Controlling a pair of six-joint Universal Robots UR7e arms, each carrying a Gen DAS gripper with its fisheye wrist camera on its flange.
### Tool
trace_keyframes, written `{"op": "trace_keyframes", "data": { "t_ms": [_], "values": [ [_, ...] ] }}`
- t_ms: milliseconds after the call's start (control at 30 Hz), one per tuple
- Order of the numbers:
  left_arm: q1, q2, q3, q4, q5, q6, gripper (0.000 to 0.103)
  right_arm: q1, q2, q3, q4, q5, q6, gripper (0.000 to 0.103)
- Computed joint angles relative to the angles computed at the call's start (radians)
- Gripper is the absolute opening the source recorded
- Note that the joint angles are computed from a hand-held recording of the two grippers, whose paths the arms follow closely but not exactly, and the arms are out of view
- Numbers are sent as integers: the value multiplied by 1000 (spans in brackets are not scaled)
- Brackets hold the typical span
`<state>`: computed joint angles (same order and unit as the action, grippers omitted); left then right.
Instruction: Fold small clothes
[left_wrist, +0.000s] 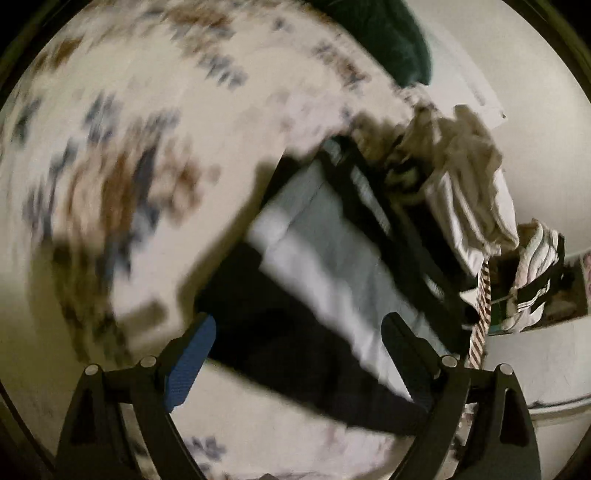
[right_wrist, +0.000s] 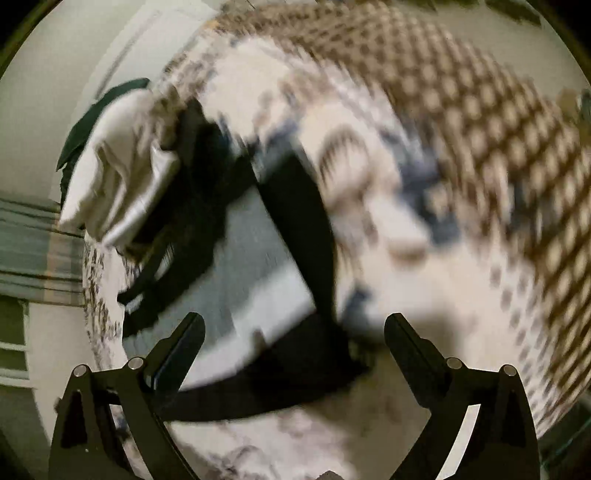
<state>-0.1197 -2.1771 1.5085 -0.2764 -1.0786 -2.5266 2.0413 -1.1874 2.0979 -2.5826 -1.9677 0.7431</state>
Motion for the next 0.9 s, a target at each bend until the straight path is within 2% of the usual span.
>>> {"op": "trace_keyframes", "data": {
  "t_ms": [33, 100, 133, 200, 267, 300, 433, 500, 533, 567, 600, 633, 667, 767, 800, 900],
  "values": [
    [-40, -38, 41, -17, -24, -59, 92, -13, -1, 32, -26, 34, 21, 99],
    [-101, -99, 97, -23, -27, -158, 92, -41, 9, 81, -96, 90, 47, 99],
    [-101, -112, 115, -29, -18, -165, 92, -66, 22, 113, -157, 132, 56, 99],
    [-60, -135, 153, -54, 18, -147, 92, -99, 47, 151, -253, 180, 56, 99],
    [32, -152, 191, -96, 64, -99, 92, -141, 82, 195, -393, 235, 61, 99],
    [54, -163, 205, -109, 81, -99, 92, -153, 97, 210, -445, 249, 69, 99],
    [124, -162, 226, -110, 126, -167, 91, -184, 136, 282, -682, 293, 140, 99],
    [152, -140, 224, -119, 134, -169, 88, -191, 158, 309, -785, 303, 176, 89],
    [141, -126, 218, -91, 136, -206, 81, -194, 166, 316, -810, 306, 186, 65],
    [148, -115, 213, -81, 133, -210, 56, -198, 170, 321, -824, 312, 189, 46],
    [158, -108, 213, -84, 138, -202, 43, -200, 179, 321, -841, 314, 195, 45],
    [152, -98, 207, -72, 142, -207, 40, -198, 176, 327, -847, 302, 199, 41],
    [114, -92, 196, -31, 133, -243, 37, -189, 175, 322, -837, 286, 199, 37],
    [85, -41, 157, 12, 133, -212, 33, -156, 161, 295, -773, 242, 201, 31],
    [51, -35, 143, 41, 119, -225, 32, -154, 138, 300, -753, 240, 202, 31],
    [-111, -10, 86, 124, 28, -297, 31, -122, 70, 297, -652, 226, 190, 28]
  ]
}}
